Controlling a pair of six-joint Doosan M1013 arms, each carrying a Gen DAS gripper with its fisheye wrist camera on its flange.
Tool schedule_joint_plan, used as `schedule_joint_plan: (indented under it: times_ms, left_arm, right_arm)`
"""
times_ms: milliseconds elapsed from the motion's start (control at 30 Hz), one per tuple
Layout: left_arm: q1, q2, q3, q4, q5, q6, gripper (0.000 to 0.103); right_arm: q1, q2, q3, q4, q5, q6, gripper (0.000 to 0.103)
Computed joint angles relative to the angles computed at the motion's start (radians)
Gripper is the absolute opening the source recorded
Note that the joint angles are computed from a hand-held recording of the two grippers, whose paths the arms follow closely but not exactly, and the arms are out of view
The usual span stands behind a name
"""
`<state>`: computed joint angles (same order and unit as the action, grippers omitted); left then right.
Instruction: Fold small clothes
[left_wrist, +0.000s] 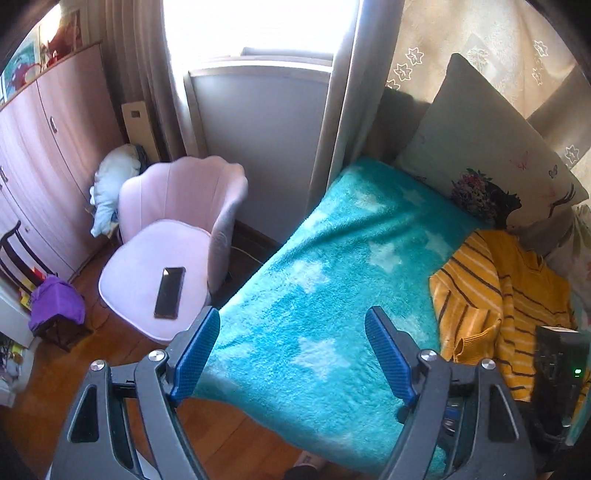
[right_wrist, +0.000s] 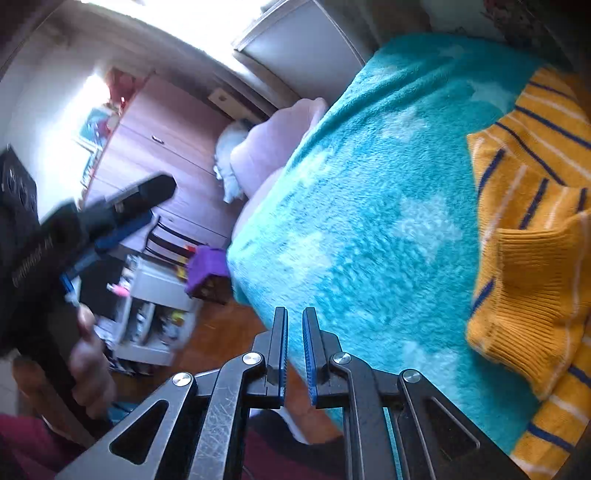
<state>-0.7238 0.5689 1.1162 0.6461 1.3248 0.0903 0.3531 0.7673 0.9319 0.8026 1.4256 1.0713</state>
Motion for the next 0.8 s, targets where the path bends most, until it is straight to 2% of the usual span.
schedule_joint_plan:
  times_ms: [33,67,133,200,267,300,433,467,500,533,567,667,700,733,800]
  left_arm:
    - [-0.002,0.005,-0.007,0.002,0.001,0.008,0.08]
    - [-0.002,0.009,-0.009,-0.004,-0.014,0.02,0.08]
    - [0.001,0.022,-0.021,-0.032,-0.041,0.05,0.08]
    - [0.003,0.034,-0.034,-0.06,-0.06,0.073,0.08]
    - [0.005,0.049,-0.05,-0.092,-0.081,0.093,0.08]
    - [0.007,0.053,-0.055,-0.107,-0.096,0.101,0.08]
    - [0.0,0.07,-0.082,-0.127,-0.108,0.141,0.08]
    - [-0.003,0.071,-0.085,-0.123,-0.107,0.147,0.08]
    - [-0.006,0.069,-0.084,-0.115,-0.103,0.146,0.08]
    - [-0.009,0.065,-0.081,-0.104,-0.096,0.141,0.08]
    - [-0.011,0.059,-0.075,-0.092,-0.09,0.131,0.08]
    - [-0.016,0.035,-0.054,-0.053,-0.077,0.085,0.08]
    - [-0.017,0.026,-0.046,-0.041,-0.078,0.066,0.08]
    - [-0.018,0.018,-0.04,-0.026,-0.081,0.047,0.08]
    - [-0.02,0.007,-0.035,0.002,-0.089,0.025,0.08]
  right_arm:
    - [-0.007,-0.013,0.017,-0.014,-0.022,-0.001,0.026]
    - [-0.017,-0.038,0.047,-0.042,-0.078,0.011,0.033]
    - [-0.036,-0.069,0.092,-0.096,-0.186,0.043,0.039]
    - [-0.039,-0.097,0.119,-0.202,-0.3,0.094,0.053]
    - [-0.041,-0.114,0.133,-0.336,-0.37,0.148,0.072]
    - [-0.037,-0.106,0.125,-0.375,-0.377,0.169,0.073]
    - [-0.028,-0.052,0.066,-0.419,-0.37,0.191,0.07]
    - [-0.022,-0.029,0.04,-0.416,-0.347,0.204,0.049]
    - [-0.025,-0.008,0.008,-0.413,-0.306,0.221,0.033]
    - [-0.023,-0.005,0.002,-0.409,-0.313,0.233,0.022]
    - [-0.023,-0.008,0.0,-0.388,-0.319,0.224,0.016]
    - [-0.023,-0.017,-0.002,-0.243,-0.279,0.129,0.014]
    - [-0.022,-0.009,-0.014,-0.199,-0.25,0.101,0.014]
    - [-0.018,0.011,-0.044,-0.102,-0.168,0.049,0.014]
    - [-0.008,0.08,-0.133,0.044,0.055,0.02,0.018]
